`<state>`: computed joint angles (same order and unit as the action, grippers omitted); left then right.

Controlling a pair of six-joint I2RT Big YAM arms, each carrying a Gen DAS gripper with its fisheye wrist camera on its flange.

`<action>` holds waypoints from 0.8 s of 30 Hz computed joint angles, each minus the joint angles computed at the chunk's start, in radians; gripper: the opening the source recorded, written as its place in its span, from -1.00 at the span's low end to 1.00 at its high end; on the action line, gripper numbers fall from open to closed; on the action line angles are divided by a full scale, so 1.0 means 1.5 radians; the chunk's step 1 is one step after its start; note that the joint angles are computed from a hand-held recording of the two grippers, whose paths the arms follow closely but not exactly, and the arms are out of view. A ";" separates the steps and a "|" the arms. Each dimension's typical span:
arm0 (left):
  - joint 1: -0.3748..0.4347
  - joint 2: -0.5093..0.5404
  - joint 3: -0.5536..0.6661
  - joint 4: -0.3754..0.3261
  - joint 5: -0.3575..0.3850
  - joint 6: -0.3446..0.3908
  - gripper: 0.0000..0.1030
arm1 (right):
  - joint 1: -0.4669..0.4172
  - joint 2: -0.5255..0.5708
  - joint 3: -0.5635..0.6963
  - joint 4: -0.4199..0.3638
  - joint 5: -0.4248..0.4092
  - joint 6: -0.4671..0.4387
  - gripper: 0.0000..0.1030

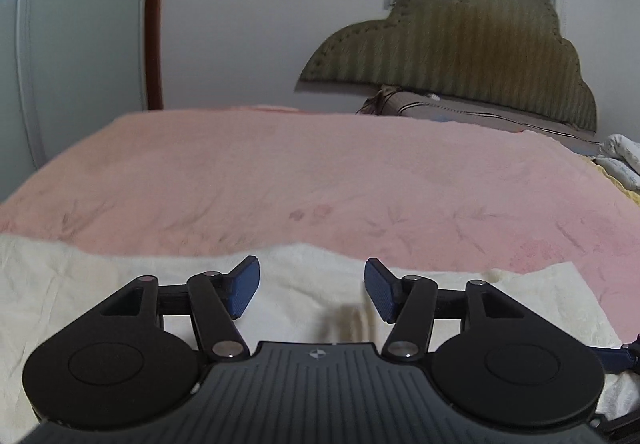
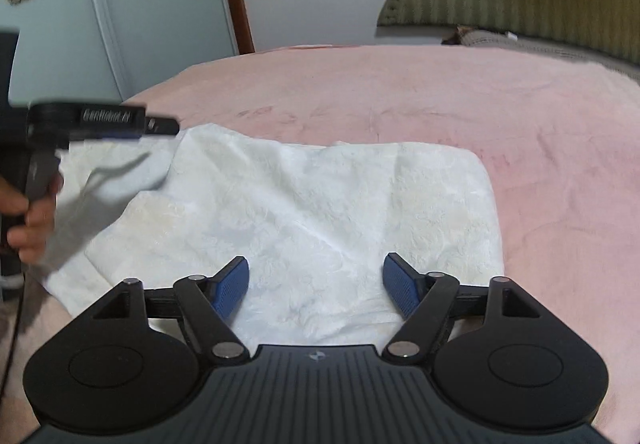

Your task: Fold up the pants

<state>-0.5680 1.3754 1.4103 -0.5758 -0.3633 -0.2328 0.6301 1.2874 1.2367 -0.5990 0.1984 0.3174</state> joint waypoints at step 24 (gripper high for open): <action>-0.051 0.029 -0.017 0.000 0.029 0.120 0.66 | -0.030 -0.017 0.011 -0.032 0.079 -0.101 0.57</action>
<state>-0.6440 1.4185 1.3848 -0.5766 -0.3198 -0.0529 0.5846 1.2612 1.2537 -0.6465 0.3166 0.1658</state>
